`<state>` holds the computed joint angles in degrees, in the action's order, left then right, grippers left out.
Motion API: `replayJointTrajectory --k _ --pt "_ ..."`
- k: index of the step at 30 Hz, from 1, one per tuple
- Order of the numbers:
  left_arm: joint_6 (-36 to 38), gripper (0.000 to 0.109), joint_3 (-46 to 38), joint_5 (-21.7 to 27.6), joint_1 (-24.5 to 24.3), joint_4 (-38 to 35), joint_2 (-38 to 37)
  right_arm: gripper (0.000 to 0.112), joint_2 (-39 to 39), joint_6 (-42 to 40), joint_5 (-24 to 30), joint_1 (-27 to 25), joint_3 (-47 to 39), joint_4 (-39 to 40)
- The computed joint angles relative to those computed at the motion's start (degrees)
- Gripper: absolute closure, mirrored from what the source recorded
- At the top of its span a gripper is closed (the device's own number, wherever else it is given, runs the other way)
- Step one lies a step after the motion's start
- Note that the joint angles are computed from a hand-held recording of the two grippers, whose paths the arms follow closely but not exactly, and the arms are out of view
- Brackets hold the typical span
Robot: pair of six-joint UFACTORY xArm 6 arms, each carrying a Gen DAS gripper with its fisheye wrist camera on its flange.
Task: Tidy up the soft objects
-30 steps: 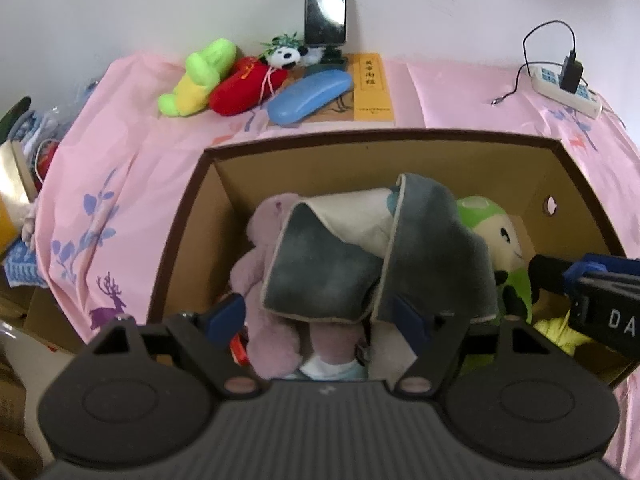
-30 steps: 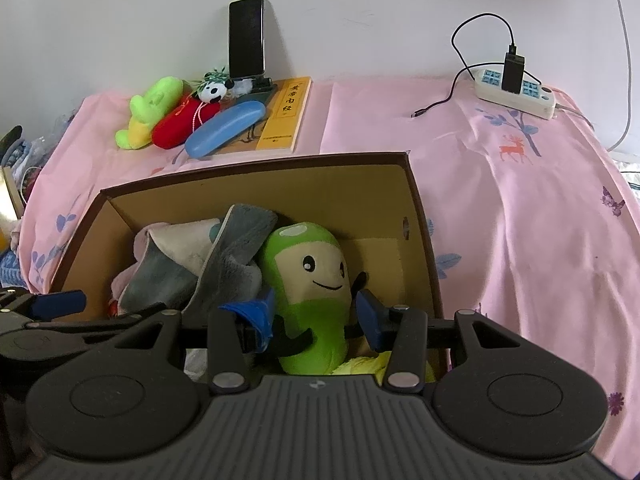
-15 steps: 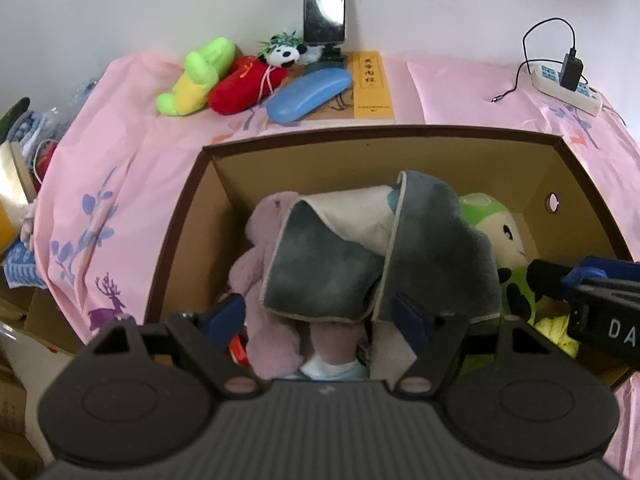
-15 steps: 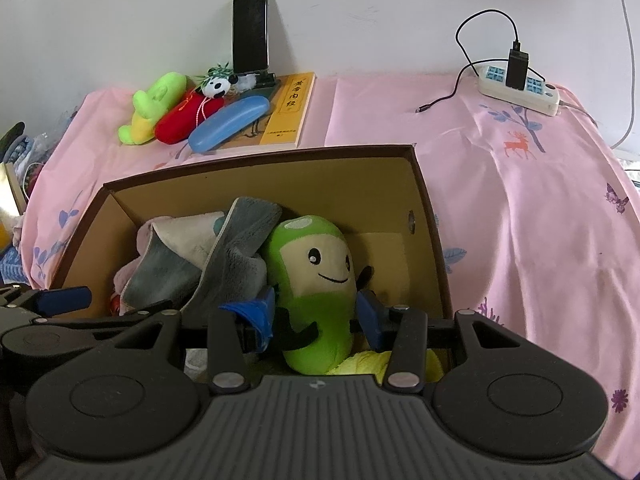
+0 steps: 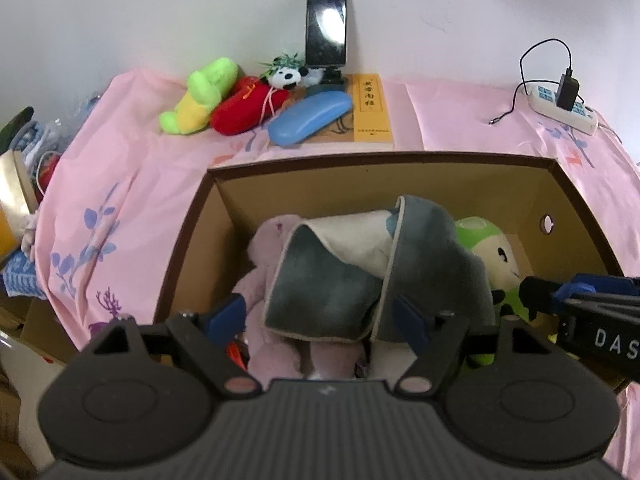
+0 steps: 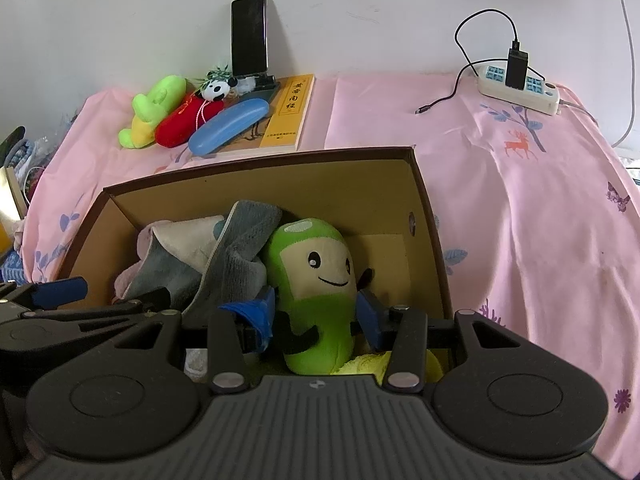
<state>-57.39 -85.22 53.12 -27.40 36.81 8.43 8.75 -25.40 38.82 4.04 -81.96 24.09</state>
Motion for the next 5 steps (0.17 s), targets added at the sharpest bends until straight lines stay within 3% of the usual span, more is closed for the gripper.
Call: replayJointTrajectory --k 5 --pt "-0.01 0.034 -0.35 0.35 0.24 -0.74 0.34 0.083 0.12 -0.17 -0.05 -0.06 -0.18 0.29"
